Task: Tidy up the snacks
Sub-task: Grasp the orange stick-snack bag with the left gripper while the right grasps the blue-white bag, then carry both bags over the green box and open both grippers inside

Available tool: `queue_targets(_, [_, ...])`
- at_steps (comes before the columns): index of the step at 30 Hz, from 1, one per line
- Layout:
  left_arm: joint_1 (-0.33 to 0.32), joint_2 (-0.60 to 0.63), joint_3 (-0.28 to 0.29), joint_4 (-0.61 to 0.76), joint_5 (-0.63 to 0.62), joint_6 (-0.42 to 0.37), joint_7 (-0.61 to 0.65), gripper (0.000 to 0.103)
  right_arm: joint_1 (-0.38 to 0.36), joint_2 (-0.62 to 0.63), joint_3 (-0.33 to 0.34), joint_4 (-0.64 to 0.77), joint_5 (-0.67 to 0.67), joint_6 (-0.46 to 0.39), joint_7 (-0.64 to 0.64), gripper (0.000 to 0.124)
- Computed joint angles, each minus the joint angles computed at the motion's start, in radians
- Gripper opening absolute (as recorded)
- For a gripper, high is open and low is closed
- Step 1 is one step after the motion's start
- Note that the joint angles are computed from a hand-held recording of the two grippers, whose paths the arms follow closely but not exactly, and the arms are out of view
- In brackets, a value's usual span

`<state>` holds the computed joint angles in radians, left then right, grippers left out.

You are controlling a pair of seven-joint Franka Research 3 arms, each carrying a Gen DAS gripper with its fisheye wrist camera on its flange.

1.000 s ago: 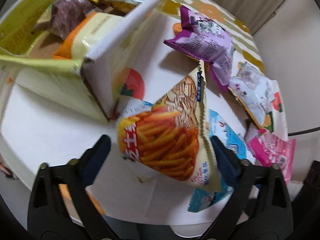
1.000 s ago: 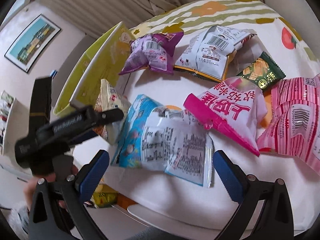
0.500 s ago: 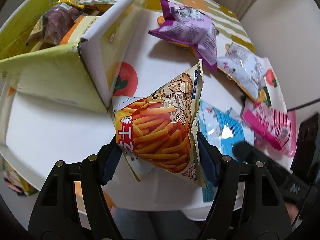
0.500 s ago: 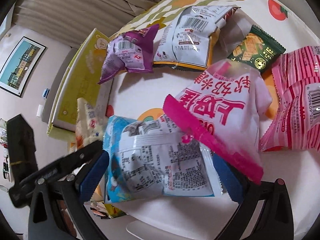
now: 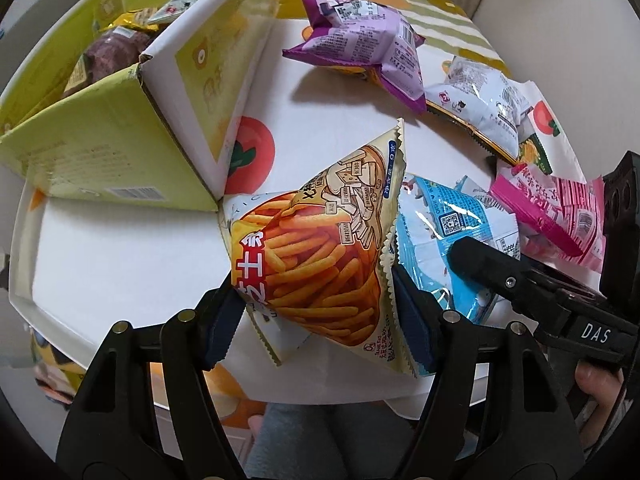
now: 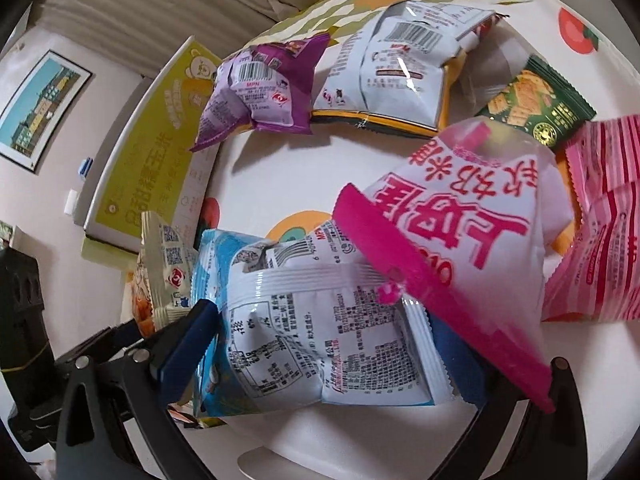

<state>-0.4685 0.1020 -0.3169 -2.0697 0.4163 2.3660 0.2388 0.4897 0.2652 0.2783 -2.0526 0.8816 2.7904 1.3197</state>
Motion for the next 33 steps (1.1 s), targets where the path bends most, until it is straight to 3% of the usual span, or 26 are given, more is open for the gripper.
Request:
queue_targets(4, [-0.006,0.012,-0.001,0.016,0.016,-0.017,-0.003,0.065,-0.009,0.002,0.010,0.001,0.034,-0.004,-0.040,0.100])
queue_targets(5, [-0.008,0.012,-0.001,0.018,0.018,-0.017,-0.006,0.065,-0.033,0.004,0.033,0.007,0.102,-0.022,-0.108,0.084])
queue_targets(6, [-0.007,0.008,0.000,0.014,0.014,-0.007,-0.009,0.065,-0.045,0.005,0.043,0.009,0.152,-0.043,-0.152,0.080])
queue_targets(11, [-0.007,-0.008,-0.002,0.001,0.006,0.001,-0.016,0.065,-0.033,-0.012,0.028,-0.001,0.234,-0.045,-0.223,0.075])
queue_targets(16, [-0.014,-0.019,-0.009,0.005,0.021,-0.015,-0.031,0.065,-0.011,-0.043,0.005,-0.025,0.222,-0.022,-0.232,0.074])
queue_targets(21, [-0.034,-0.027,-0.019,0.041,0.072,-0.090,-0.051,0.065,-0.001,-0.083,-0.006,-0.052,0.240,-0.013,-0.246,0.074])
queue_targets(33, [-0.051,-0.118,-0.045,0.074,0.168,-0.178,-0.113,0.065,0.033,-0.201,-0.042,-0.079,0.222,-0.001,-0.247,0.074])
